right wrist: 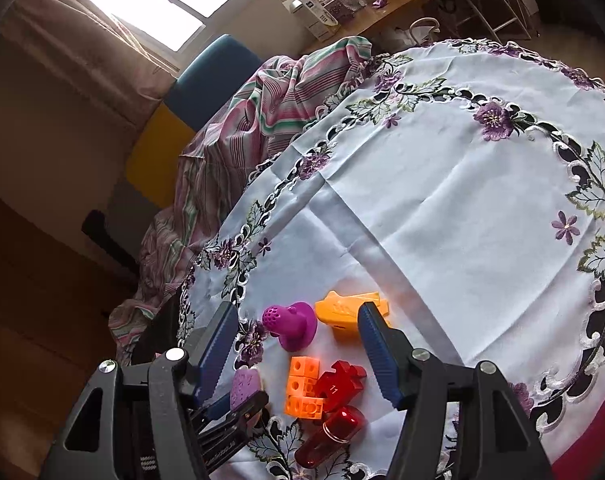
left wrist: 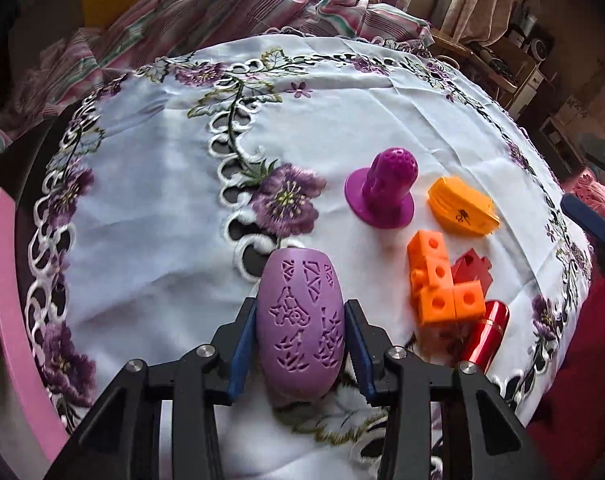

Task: Organize rigid objects
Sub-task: 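Grasp the purple oval egg with the left tool while the right tool approaches the orange blocks, then grasp the orange block stack with the right tool while the left tool lifts the purple egg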

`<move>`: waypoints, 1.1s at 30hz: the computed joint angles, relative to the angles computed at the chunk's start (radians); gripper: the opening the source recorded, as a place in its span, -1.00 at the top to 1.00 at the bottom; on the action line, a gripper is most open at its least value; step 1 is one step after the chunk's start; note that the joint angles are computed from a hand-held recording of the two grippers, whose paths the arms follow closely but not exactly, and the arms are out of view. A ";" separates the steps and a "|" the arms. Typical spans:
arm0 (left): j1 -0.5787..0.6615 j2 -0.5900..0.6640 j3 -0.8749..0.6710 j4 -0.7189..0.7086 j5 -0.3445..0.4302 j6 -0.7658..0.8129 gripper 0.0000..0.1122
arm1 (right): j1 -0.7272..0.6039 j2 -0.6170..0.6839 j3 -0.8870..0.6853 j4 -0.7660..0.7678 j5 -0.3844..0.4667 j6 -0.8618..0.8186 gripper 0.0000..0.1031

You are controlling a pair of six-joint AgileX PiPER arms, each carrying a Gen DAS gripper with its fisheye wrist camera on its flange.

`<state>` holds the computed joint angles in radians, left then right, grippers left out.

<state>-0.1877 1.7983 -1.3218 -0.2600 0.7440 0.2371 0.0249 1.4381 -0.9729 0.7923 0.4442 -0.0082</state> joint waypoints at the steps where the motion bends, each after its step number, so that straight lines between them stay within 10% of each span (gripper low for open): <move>1: 0.016 -0.033 0.045 -0.013 -0.013 0.023 0.23 | 0.003 0.002 -0.003 -0.019 0.002 0.019 -0.23; 12: 0.133 -0.237 0.333 -0.167 -0.107 0.262 0.23 | 0.051 0.071 -0.110 -0.252 0.107 0.193 -0.23; 28: 0.120 -0.219 0.332 -0.140 -0.139 0.245 0.27 | 0.382 0.462 -0.601 -0.831 0.520 0.477 -0.03; 30: 0.125 -0.221 0.337 -0.156 -0.140 0.265 0.27 | 0.378 0.500 -0.609 -0.784 0.537 0.429 0.46; 33: 0.126 -0.229 0.349 -0.170 -0.150 0.278 0.27 | 0.388 0.492 -0.584 -0.766 0.493 0.396 0.52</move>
<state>-0.0613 1.5691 -0.9730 -0.4301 0.5944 0.5150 0.4127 1.9296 -1.5570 0.0262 0.9371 0.3883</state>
